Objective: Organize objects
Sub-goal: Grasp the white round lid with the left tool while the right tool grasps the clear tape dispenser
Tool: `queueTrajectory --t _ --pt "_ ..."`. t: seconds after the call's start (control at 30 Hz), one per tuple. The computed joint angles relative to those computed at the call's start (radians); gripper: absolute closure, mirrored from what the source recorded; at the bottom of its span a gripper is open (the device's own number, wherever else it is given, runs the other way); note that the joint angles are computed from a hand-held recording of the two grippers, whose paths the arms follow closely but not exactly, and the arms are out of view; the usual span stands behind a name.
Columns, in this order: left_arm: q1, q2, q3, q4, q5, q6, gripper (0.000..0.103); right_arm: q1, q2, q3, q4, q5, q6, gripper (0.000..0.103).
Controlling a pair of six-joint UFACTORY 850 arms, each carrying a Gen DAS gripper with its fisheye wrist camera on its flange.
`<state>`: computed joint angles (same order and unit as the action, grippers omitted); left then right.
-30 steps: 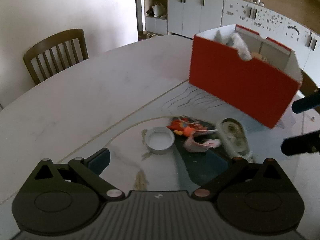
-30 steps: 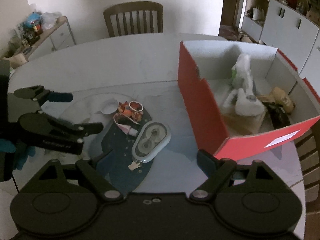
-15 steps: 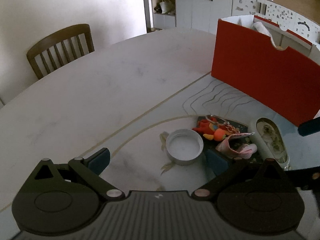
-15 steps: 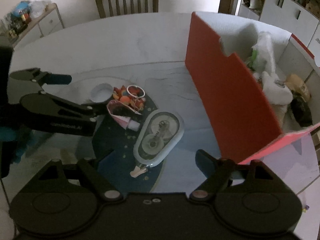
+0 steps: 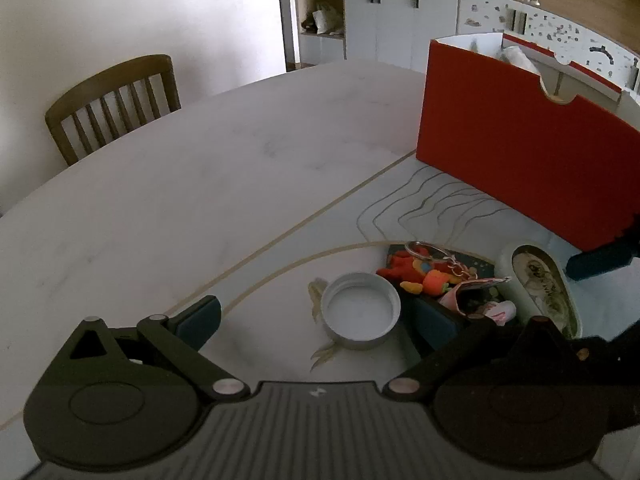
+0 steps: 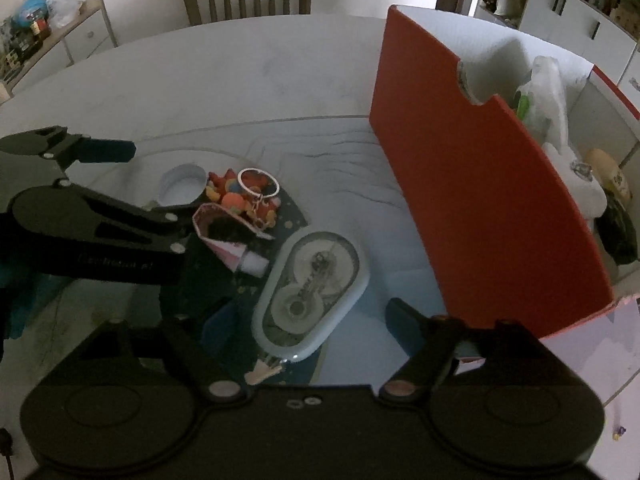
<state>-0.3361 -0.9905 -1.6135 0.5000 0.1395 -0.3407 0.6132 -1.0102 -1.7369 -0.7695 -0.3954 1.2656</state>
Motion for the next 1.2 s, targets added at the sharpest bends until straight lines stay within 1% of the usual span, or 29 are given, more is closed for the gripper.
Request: queueTrajectory --t 0.03,0.07,0.1,0.13,0.2,0.23,0.27,0.3,0.33,0.4,0.53,0.6,0.77,0.8,0.87,0.93,1.03,1.2 --pt "0.001 0.001 0.001 0.016 0.003 -0.013 0.002 -0.001 0.001 0.002 -0.011 0.001 0.013 0.025" --pt "0.002 0.001 0.001 0.048 0.007 -0.042 0.004 -0.001 0.001 0.002 -0.021 0.002 0.023 0.029" --pt "0.003 0.001 0.001 0.103 0.010 -0.095 0.007 -0.002 0.003 0.005 -0.035 0.004 0.037 0.034" --pt "0.005 0.001 0.000 0.155 0.014 -0.146 0.009 -0.003 0.004 0.006 -0.048 0.006 0.046 0.035" --pt "0.007 0.001 -0.002 0.264 0.025 -0.251 0.019 -0.004 0.008 0.010 -0.058 0.010 0.049 0.043" --pt "0.008 0.002 -0.002 0.305 0.031 -0.289 0.022 -0.004 0.011 0.014 -0.070 0.011 0.060 0.045" --pt "0.008 0.002 -0.003 0.338 0.036 -0.318 0.027 -0.004 0.012 0.016 -0.076 0.012 0.066 0.046" --pt "0.007 0.004 0.000 0.346 0.041 -0.319 0.032 -0.005 0.013 0.017 -0.076 0.014 0.065 0.046" --pt "0.006 0.007 0.002 0.347 0.043 -0.312 0.034 -0.005 0.014 0.018 -0.079 0.015 0.067 0.047" --pt "0.003 0.011 0.007 0.371 0.048 -0.316 0.045 -0.005 0.016 0.023 -0.087 0.018 0.076 0.051" --pt "-0.002 0.018 0.010 0.447 0.043 -0.393 0.056 -0.004 0.023 0.033 -0.088 0.021 0.074 0.057" --pt "-0.003 0.020 0.011 0.486 0.041 -0.444 0.064 -0.006 0.026 0.036 -0.078 0.023 0.066 0.059" --pt "-0.011 0.039 0.038 0.423 0.020 -0.408 0.065 -0.005 0.041 0.060 -0.093 0.027 0.087 0.060" --pt "-0.014 0.046 0.048 0.391 0.011 -0.388 0.065 -0.003 0.048 0.072 -0.112 0.029 0.112 0.060" --pt "-0.019 0.063 0.073 0.381 0.004 -0.410 0.065 -0.003 0.063 0.099 -0.158 0.041 0.173 0.060" --pt "-0.022 0.084 0.105 0.374 0.009 -0.420 0.065 -0.001 0.083 0.131 -0.214 0.055 0.238 0.060" --pt "-0.028 0.123 0.169 0.306 0.019 -0.374 0.065 0.002 0.118 0.181 -0.298 0.077 0.327 0.060" --pt "-0.030 0.193 0.260 0.272 0.035 -0.401 0.065 0.007 0.190 0.268 -0.422 0.117 0.450 0.060"
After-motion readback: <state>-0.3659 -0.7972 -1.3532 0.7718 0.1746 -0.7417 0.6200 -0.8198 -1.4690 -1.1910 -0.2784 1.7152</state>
